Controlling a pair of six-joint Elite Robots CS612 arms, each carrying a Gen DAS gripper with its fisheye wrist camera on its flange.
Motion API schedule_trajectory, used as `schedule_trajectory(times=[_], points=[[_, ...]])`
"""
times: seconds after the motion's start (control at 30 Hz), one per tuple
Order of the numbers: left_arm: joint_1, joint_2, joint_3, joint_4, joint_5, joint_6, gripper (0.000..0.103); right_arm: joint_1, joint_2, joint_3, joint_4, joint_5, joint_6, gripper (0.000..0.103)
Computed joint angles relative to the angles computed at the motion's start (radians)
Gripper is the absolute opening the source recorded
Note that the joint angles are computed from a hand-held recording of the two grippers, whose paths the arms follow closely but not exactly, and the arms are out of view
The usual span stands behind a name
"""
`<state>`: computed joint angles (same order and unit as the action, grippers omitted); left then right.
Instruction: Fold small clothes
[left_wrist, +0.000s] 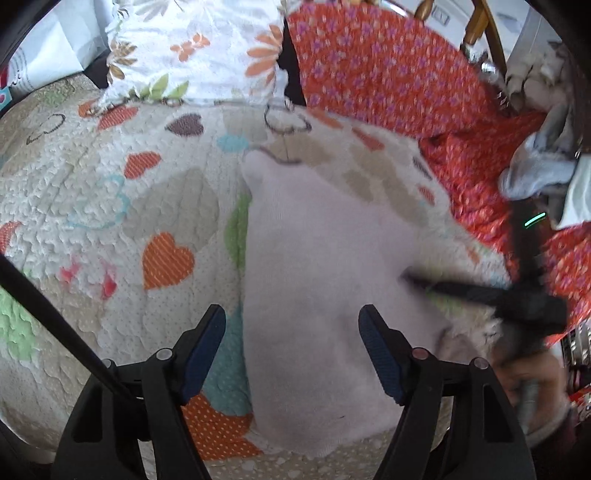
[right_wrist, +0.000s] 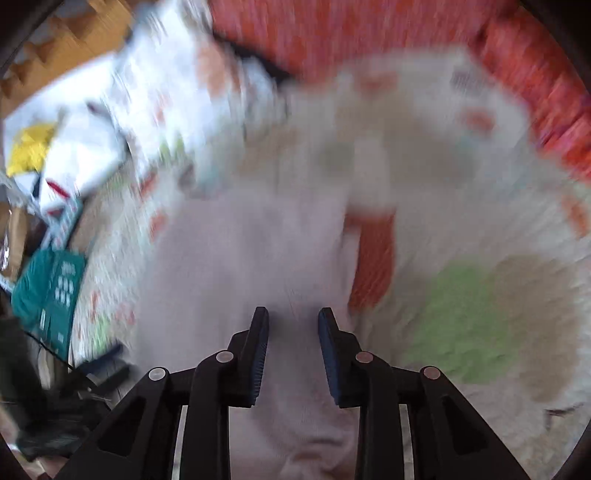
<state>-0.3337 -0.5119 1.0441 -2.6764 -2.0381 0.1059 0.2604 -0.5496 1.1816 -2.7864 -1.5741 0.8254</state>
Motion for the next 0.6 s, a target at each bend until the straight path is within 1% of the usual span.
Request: schedule_trajectory(times=[0.03,0.07,0.1,0.17,0.2,0.23,0.27,0.3,0.37,0.4,0.43,0.47,0.5,0.53,0.57,0.6], points=[[0.004,0.005,-0.012,-0.007,-0.004,-0.015,0.075,-0.008,0.009,-0.002,0.013,0.03,0.027,0.031],[0.007,0.011,-0.022,-0.007,-0.008,-0.025,0.078,-0.009,0.004,0.012,-0.016,0.019,0.053,0.033],[0.011,0.022,-0.041,-0.003,-0.017,-0.04,0.081,-0.008,-0.002,0.04,-0.084,0.004,0.072,0.036],[0.021,0.051,-0.09,0.025,-0.046,-0.076,0.083,-0.002,-0.019,0.065,-0.132,-0.044,0.057,0.045],[0.026,0.064,-0.112,0.043,-0.068,-0.087,0.083,0.004,-0.027,0.071,-0.137,-0.095,0.033,0.06],[0.031,0.083,-0.144,0.072,-0.102,-0.097,0.086,0.008,-0.031,0.07,-0.125,-0.128,0.024,0.072],[0.034,0.098,-0.169,0.099,-0.125,-0.1,0.087,0.01,-0.032,0.067,-0.11,-0.153,0.02,0.076],[0.035,0.112,-0.193,0.126,-0.142,-0.101,0.089,0.008,-0.03,0.065,-0.103,-0.159,0.022,0.076],[0.036,0.143,-0.244,0.195,-0.184,-0.102,0.09,-0.001,-0.019,0.049,-0.073,-0.125,0.039,0.076],[0.035,0.157,-0.268,0.237,-0.216,-0.094,0.09,-0.008,-0.008,0.033,-0.06,-0.09,0.043,0.076],[0.034,0.17,-0.292,0.283,-0.254,-0.08,0.09,-0.018,0.009,0.01,-0.048,-0.04,0.041,0.076],[0.031,0.179,-0.307,0.32,-0.287,-0.063,0.09,-0.024,0.021,-0.003,-0.053,-0.002,0.044,0.077],[0.027,0.186,-0.317,0.36,-0.318,-0.039,0.092,-0.032,0.04,-0.018,-0.08,0.041,0.063,0.077],[0.019,0.183,-0.307,0.359,-0.308,-0.03,0.096,-0.035,0.057,-0.032,-0.112,0.071,0.079,0.077],[0.011,0.176,-0.295,0.349,-0.272,-0.028,0.096,-0.038,0.068,-0.043,-0.129,0.097,0.082,0.076],[0.005,0.174,-0.297,0.369,-0.244,-0.016,0.095,-0.037,0.075,-0.059,-0.121,0.097,0.069,0.065]])
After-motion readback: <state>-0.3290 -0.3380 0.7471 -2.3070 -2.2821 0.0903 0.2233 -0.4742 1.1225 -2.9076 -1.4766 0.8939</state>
